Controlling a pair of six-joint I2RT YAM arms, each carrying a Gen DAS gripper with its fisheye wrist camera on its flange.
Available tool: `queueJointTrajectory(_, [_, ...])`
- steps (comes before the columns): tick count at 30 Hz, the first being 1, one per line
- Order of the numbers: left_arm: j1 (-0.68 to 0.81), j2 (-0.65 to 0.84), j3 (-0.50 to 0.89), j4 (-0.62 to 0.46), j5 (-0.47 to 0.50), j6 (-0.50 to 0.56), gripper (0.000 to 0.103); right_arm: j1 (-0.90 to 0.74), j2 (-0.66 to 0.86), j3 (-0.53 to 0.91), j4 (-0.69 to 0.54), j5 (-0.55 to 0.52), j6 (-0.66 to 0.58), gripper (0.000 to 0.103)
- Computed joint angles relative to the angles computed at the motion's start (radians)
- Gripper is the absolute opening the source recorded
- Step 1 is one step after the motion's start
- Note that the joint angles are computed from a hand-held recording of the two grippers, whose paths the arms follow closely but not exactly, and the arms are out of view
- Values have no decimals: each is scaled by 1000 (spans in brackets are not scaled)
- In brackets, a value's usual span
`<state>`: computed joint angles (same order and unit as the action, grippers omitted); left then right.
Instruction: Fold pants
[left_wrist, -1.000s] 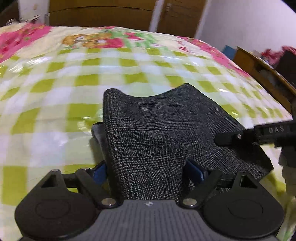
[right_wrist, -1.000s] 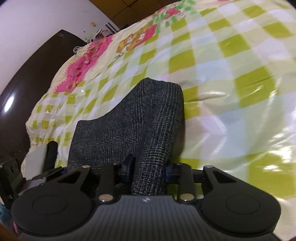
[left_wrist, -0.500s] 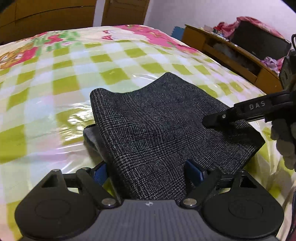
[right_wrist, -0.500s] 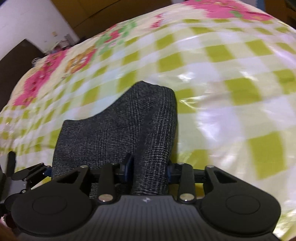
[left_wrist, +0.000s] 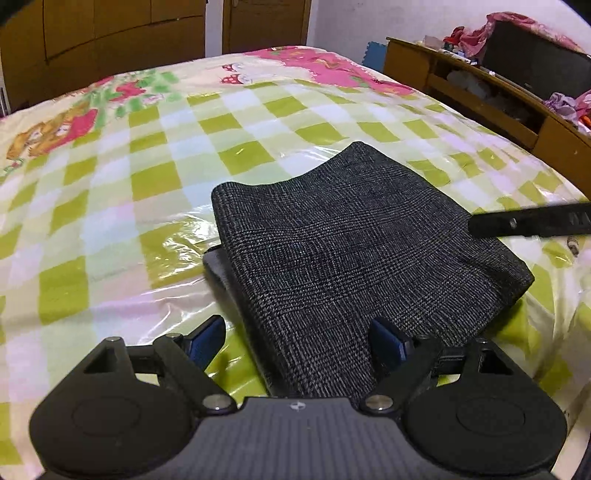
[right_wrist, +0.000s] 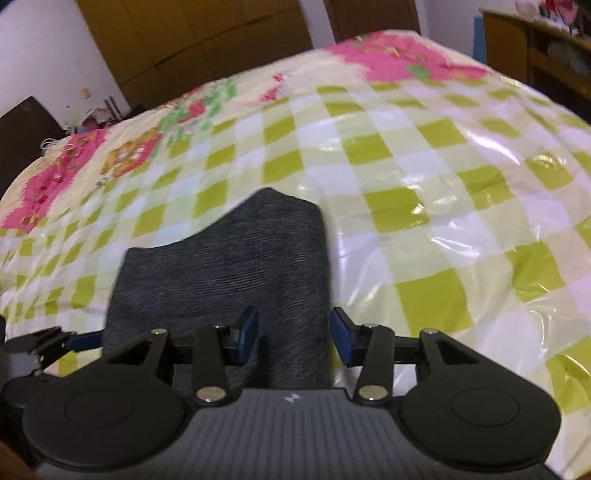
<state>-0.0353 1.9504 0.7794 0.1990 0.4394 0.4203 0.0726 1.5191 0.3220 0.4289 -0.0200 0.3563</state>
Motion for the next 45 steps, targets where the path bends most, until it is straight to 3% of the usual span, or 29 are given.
queueJointTrajectory(3, [-7,-36,-47,37,-18,18,95,97,-44,-51,25,81,12,45])
queueJointTrajectory(6, [-17,-38,-55,24,-30,39,95,150,15,-63,52,135,9,43])
queueJointTrajectory(9, [-25,-25,-49,8,-42,47,96,128,65,-63,87,116,19,43])
queueJointTrajectory(18, [-41,-93,-115,38,-52,45,96,247,-128,-97,-70,219,125,43])
queueJointTrajectory(26, [-37,-144,-167,62,-54,10,96,325,-184,-118,-122,274,225,43])
queueJointTrajectory(31, [-54,-157,-185,69,-105,-26,100,390,-215,-106,-200,341,267,43])
queueJointTrajectory(37, [-77,-173,-222,109,-170,-61,100,435,-238,-130,-218,361,328,43])
queueJointTrajectory(45, [-68,-215,-245,73,-141,-93,101,487,-198,-129,-210,377,395,43])
